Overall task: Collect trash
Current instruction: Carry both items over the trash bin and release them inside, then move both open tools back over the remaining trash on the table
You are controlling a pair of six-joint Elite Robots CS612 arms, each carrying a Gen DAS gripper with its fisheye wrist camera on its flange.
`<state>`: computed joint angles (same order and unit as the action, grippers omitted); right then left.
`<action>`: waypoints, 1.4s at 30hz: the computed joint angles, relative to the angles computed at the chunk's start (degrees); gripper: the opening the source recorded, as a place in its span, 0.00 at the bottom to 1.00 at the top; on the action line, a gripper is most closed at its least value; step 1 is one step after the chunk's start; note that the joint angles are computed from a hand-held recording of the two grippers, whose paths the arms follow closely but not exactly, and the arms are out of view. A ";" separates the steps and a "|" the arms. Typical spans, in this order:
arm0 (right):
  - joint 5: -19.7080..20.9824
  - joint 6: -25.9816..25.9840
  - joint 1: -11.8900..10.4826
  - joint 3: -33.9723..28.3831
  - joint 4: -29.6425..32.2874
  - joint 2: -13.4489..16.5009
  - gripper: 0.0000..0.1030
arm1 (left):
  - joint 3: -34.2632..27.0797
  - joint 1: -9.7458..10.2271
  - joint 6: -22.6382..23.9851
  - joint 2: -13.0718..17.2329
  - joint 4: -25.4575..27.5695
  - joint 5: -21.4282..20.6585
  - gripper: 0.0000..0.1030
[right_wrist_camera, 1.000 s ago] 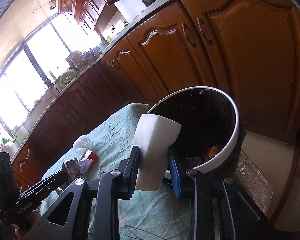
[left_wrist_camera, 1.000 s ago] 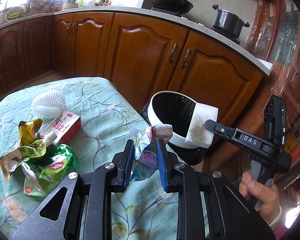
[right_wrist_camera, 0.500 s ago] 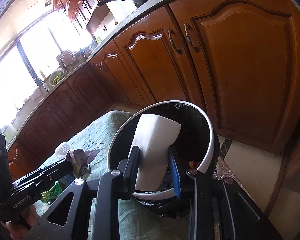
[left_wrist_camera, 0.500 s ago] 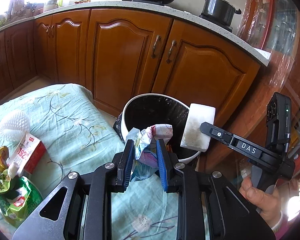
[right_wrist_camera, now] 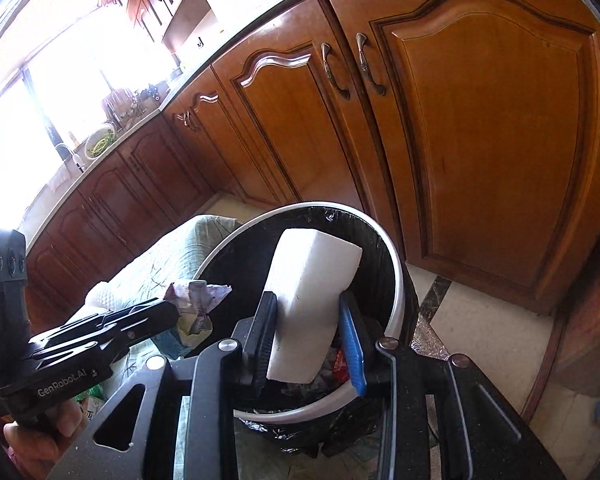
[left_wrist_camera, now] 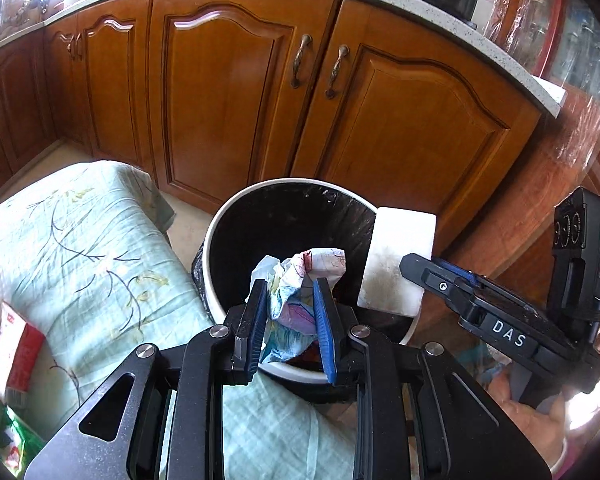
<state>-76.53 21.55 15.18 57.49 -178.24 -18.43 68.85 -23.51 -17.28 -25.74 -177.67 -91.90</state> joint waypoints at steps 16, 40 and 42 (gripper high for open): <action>2.96 4.13 -0.51 3.52 -5.55 -0.85 0.78 | 1.10 0.02 -2.42 -0.28 -0.59 0.46 0.49; 12.03 7.46 4.18 7.77 -6.99 -1.57 0.87 | 27.28 2.59 -10.59 -9.62 -21.43 4.75 0.49; 12.51 7.12 4.70 7.72 -6.49 -1.52 0.87 | 28.79 2.96 -11.24 -10.00 -22.46 5.58 0.49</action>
<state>-64.03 28.66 19.88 65.21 -184.72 -19.94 97.64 -20.55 -28.52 -35.75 -200.14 -86.32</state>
